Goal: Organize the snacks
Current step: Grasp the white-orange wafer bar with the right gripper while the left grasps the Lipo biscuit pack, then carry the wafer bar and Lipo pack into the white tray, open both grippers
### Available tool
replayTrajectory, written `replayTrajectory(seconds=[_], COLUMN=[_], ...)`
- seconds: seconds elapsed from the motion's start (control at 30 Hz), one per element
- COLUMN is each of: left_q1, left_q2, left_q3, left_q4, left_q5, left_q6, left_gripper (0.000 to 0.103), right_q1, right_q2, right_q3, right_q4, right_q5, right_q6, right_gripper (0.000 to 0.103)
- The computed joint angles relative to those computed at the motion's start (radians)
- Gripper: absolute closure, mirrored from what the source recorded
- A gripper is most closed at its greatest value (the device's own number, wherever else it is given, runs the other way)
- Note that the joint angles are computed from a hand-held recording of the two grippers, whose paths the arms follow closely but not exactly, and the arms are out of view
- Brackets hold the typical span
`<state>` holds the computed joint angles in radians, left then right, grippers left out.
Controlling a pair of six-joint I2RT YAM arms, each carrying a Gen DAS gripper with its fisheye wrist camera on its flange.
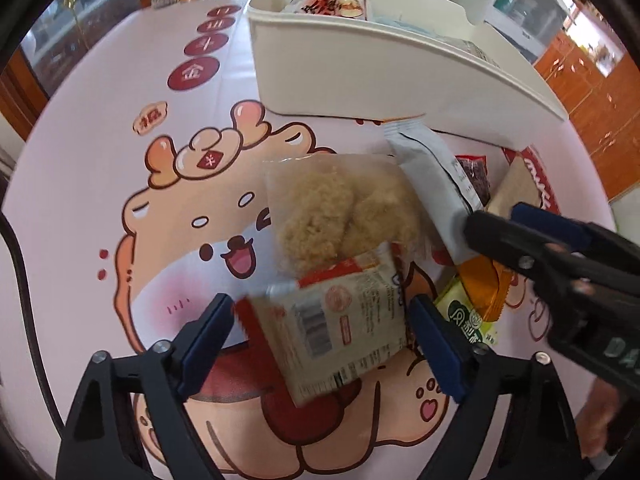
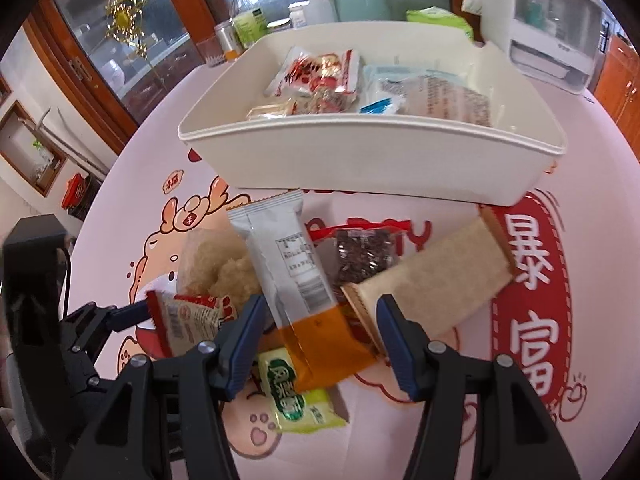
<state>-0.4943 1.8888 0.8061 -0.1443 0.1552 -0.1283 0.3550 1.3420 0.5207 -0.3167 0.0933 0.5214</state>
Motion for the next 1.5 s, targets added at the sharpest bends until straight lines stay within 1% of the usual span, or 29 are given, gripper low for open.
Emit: replayTrajectory(seconds=[0.13,0.17,0.27,0.3,0.33,0.4,0.5,0.53,0.57,0.63,0.77,0.9,1.0,1.03,1.07,1.1,1.13,1.17,1.23,1.4,1.5], left_q1=[0.022,0.028,0.048,0.051,0.056,0.065,0.086,0.092,0.095,0.095,0.074,0.017,-0.048,-0.060,-0.069,-0.078,-0.076,-0.073,-0.060,-0.014,0.025], left_q2=[0.019,0.019,0.027,0.026,0.017,0.019,0.015,0.015,0.016,0.011,-0.024,-0.047,-0.057,-0.052,-0.061,-0.071,-0.081,-0.091,-0.096,-0.126,-0.171], left_q3=[0.012,0.009,0.015,0.015,0.005,0.013,0.023,0.027,0.032,0.029,0.000,-0.027,-0.062,-0.065,-0.079,-0.091,-0.098,-0.101,-0.090,-0.090,-0.075], left_q4=[-0.005,0.003,-0.002,-0.005,-0.009,-0.029,-0.076,-0.095,-0.115,-0.142,-0.165,-0.156,-0.124,-0.120,-0.103,-0.088,-0.087,-0.086,-0.108,-0.109,-0.148], left_q5=[0.023,0.025,0.040,0.042,0.045,0.058,0.084,0.094,0.100,0.104,0.103,0.051,-0.028,-0.039,-0.058,-0.081,-0.076,-0.072,-0.052,-0.027,-0.002], left_q6=[0.016,0.025,0.050,0.056,0.066,0.082,0.121,0.139,0.156,0.183,0.240,0.316,0.331,0.327,0.323,0.320,0.323,0.321,0.316,0.289,0.269], left_gripper=[0.033,0.035,0.036,0.036,0.036,0.037,0.036,0.035,0.031,0.026,0.022,0.020,0.020,0.022,0.028,0.030,0.039,0.051,0.057,0.058,0.059], right_q1=[-0.001,0.000,0.020,0.028,0.035,0.046,0.077,0.083,0.084,0.077,0.057,0.061,0.060,0.059,0.059,0.063,0.067,0.070,0.073,0.084,0.100], right_q2=[0.112,0.145,0.194,0.204,0.216,0.261,0.276,0.275,0.270,0.250,0.213,0.188,0.170,0.163,0.153,0.142,0.130,0.114,0.095,0.042,-0.001], right_q3=[0.040,0.052,0.077,0.086,0.095,0.129,0.140,0.139,0.134,0.119,0.085,0.056,0.042,0.038,0.035,0.032,0.028,0.023,0.020,0.000,-0.020], right_q4=[0.050,0.061,0.081,0.081,0.080,0.058,0.046,0.044,0.043,0.041,0.042,0.043,0.041,0.040,0.038,0.033,0.029,0.024,0.017,-0.002,-0.018], right_q5=[-0.015,-0.018,0.022,0.037,0.050,0.063,0.113,0.123,0.123,0.110,0.083,0.072,0.065,0.062,0.061,0.063,0.065,0.067,0.070,0.071,0.070], right_q6=[-0.026,-0.033,-0.062,-0.069,-0.077,-0.098,-0.122,-0.126,-0.126,-0.119,-0.105,-0.093,-0.089,-0.089,-0.089,-0.086,-0.085,-0.083,-0.084,-0.074,-0.053], right_gripper=[0.045,0.045,0.045,0.046,0.055,0.063,0.065,0.065,0.065,0.065,0.066,0.066,0.066,0.066,0.066,0.066,0.066,0.066,0.066,0.066,0.066])
